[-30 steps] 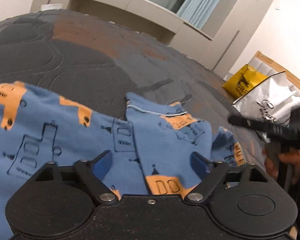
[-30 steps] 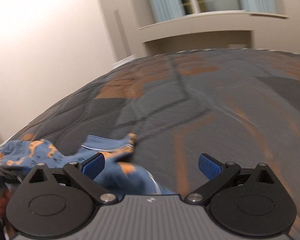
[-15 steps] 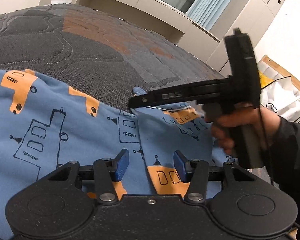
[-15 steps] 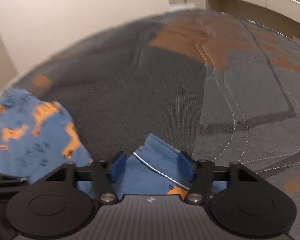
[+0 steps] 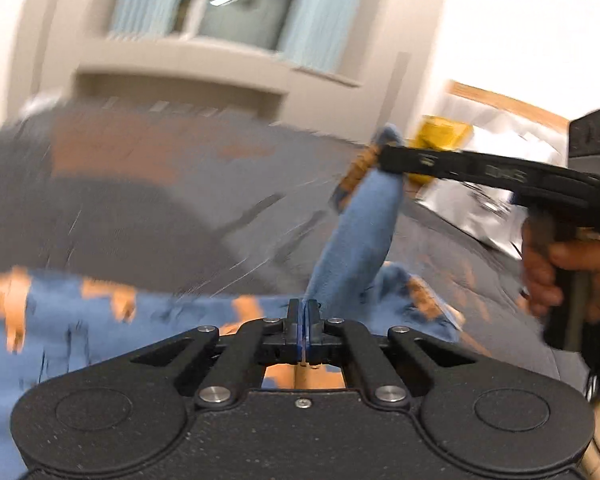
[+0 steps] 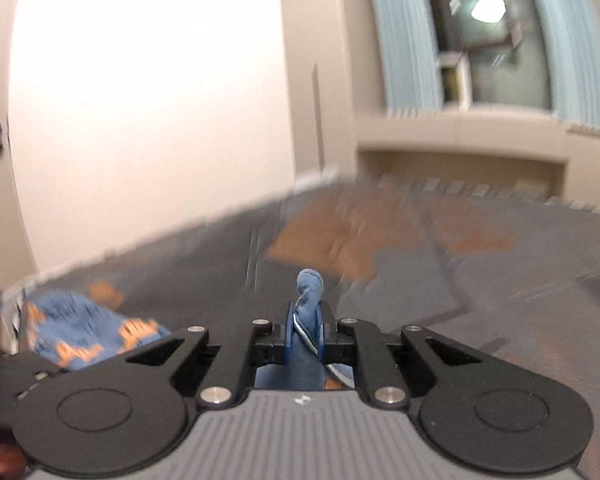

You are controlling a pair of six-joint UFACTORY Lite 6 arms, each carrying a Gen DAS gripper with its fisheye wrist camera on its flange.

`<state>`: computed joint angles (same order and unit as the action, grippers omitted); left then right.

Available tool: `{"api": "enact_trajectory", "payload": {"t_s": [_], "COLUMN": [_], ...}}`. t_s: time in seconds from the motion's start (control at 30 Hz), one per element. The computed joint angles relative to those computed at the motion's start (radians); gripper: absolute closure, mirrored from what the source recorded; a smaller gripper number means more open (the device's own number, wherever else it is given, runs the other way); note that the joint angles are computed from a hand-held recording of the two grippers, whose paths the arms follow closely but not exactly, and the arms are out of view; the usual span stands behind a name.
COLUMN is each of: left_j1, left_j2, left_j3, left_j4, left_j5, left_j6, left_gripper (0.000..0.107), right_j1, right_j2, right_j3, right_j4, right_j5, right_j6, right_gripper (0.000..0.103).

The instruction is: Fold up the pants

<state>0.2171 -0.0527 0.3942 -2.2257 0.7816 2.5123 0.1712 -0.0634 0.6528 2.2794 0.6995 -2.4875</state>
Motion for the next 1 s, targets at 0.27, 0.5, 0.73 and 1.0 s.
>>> {"api": "enact_trajectory", "payload": {"t_s": [0.27, 0.5, 0.73, 1.0], "left_j1": [-0.208, -0.215, -0.334, -0.369], "left_j2": [0.093, 0.231, 0.75, 0.967], "left_j3": [0.085, 0.365, 1.097, 1.43], "left_j4": [0.228, 0.312, 0.881, 1.074], "left_j5": [-0.112, -0.107, -0.136, 0.013], "left_j6": [-0.075, -0.214, -0.869, -1.078], "left_gripper": [0.089, 0.021, 0.014, 0.081], "right_j1": [-0.436, -0.76, -0.741, -0.654], "right_j2": [-0.325, -0.063, 0.226, 0.337], "right_j3": [-0.483, -0.48, -0.18, -0.039], "right_j4": [-0.209, -0.394, -0.5, -0.518], "right_j5": [0.121, 0.311, 0.286, 0.246], "right_j6": [0.084, -0.019, 0.157, 0.179], "right_gripper": [0.089, 0.045, 0.038, 0.088]}}
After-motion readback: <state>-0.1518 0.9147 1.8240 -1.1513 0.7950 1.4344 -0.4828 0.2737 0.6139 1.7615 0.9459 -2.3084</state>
